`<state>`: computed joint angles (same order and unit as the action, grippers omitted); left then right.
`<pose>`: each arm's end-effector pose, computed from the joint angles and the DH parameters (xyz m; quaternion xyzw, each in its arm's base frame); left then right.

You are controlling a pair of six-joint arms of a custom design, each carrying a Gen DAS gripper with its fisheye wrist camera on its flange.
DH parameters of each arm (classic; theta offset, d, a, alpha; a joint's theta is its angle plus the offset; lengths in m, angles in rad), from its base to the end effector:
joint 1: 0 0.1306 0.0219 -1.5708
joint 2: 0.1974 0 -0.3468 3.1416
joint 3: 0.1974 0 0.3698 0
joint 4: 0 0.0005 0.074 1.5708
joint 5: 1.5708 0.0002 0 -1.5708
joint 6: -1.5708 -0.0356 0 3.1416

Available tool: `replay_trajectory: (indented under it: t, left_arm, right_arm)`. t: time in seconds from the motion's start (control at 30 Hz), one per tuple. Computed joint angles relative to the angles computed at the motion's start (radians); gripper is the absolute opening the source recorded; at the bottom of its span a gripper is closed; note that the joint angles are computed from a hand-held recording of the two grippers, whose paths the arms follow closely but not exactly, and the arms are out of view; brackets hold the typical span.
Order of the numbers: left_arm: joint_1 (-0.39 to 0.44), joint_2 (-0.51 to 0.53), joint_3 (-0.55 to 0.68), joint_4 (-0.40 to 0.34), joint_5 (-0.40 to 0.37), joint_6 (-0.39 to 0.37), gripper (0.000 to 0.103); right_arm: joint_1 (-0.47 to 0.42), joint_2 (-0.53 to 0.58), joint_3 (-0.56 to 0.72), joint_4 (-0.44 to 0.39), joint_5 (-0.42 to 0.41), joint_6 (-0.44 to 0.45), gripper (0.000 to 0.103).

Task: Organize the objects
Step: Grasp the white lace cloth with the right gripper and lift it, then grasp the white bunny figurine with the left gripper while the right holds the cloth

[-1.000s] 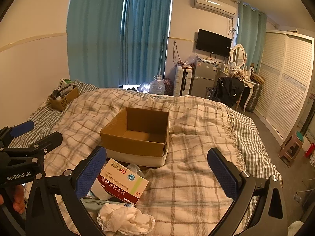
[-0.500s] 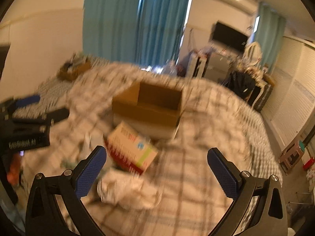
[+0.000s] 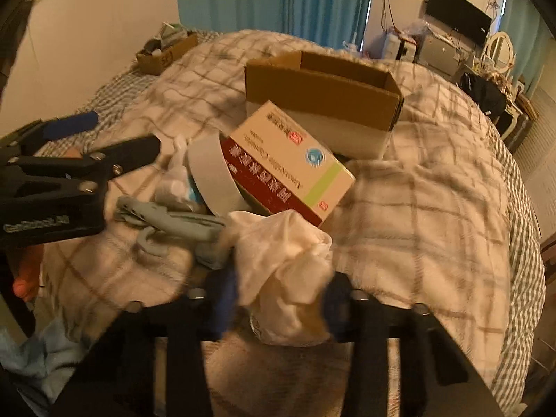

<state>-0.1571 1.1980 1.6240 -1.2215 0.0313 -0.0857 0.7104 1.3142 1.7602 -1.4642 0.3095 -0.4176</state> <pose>0.3698 -0.0602 0.5465 0.1180 0.9182 -0.0280 0.3772 0.3042 0.2467 0.5444 -0.0971 0.9465 0.0188 0.3071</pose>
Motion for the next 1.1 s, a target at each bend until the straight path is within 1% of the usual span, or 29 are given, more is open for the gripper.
replay_trajectory:
  t: [0.1, 0.2, 0.23, 0.3, 0.37, 0.5, 0.57, 0.63, 0.67, 0.7, 0.73, 0.77, 0.8, 0.97, 1.1]
  left_arm:
    - [-0.004, 0.004, 0.002, -0.006, 0.004, -0.007, 0.103]
    - [-0.007, 0.01, -0.003, -0.014, 0.016, -0.026, 0.103]
    - [-0.008, 0.013, -0.005, -0.016, 0.01, -0.025, 0.103]
    - [-0.01, 0.027, -0.003, -0.03, -0.025, -0.004, 0.103]
    - [-0.007, 0.037, -0.005, -0.042, -0.018, 0.002, 0.103]
    - [-0.021, 0.055, -0.021, -0.049, -0.018, -0.016, 0.101]
    - [-0.026, 0.069, -0.02, -0.054, -0.006, -0.02, 0.099]
    - [-0.019, 0.081, -0.015, -0.05, 0.04, -0.019, 0.096]
    - [-0.013, 0.089, -0.009, -0.055, 0.068, -0.021, 0.092]
    - [-0.003, 0.097, -0.002, -0.063, 0.112, -0.023, 0.084]
    - [0.007, 0.103, 0.004, -0.071, 0.146, -0.029, 0.079]
    - [0.013, 0.108, 0.009, -0.083, 0.171, -0.037, 0.062]
    - [0.014, 0.117, 0.015, -0.1, 0.176, -0.045, 0.055]
    - [0.002, 0.09, -0.002, -0.079, 0.153, -0.067, 0.054]
    - [0.019, 0.061, 0.01, -0.062, 0.156, -0.059, 0.054]
  right_arm:
    - [0.002, -0.015, 0.015, 0.014, 0.049, 0.006, 0.023]
    - [-0.014, -0.028, 0.029, 0.017, 0.067, 0.006, 0.023]
    - [-0.023, -0.031, 0.031, 0.016, 0.069, 0.006, 0.023]
    - [-0.042, -0.036, 0.031, 0.015, 0.065, 0.0, 0.023]
    - [-0.056, -0.04, 0.023, 0.017, 0.054, -0.006, 0.023]
    - [-0.085, -0.041, 0.0, 0.022, 0.035, -0.011, 0.023]
    - [-0.091, -0.041, -0.009, 0.025, 0.021, -0.013, 0.023]
    - [-0.093, -0.036, -0.012, 0.027, 0.01, -0.013, 0.023]
    - [-0.092, -0.035, -0.014, 0.029, 0.008, -0.013, 0.023]
    - [-0.09, -0.034, -0.015, 0.031, 0.007, -0.012, 0.024]
    - [-0.088, -0.033, -0.016, 0.032, 0.003, -0.01, 0.024]
    - [-0.085, -0.034, -0.019, 0.034, 0.002, -0.01, 0.024]
    - [-0.083, -0.033, -0.019, 0.035, 0.002, -0.01, 0.024]
    - [-0.085, -0.036, -0.015, 0.037, 0.007, -0.008, 0.024]
    - [-0.086, -0.049, -0.014, 0.047, 0.021, -0.006, 0.024]
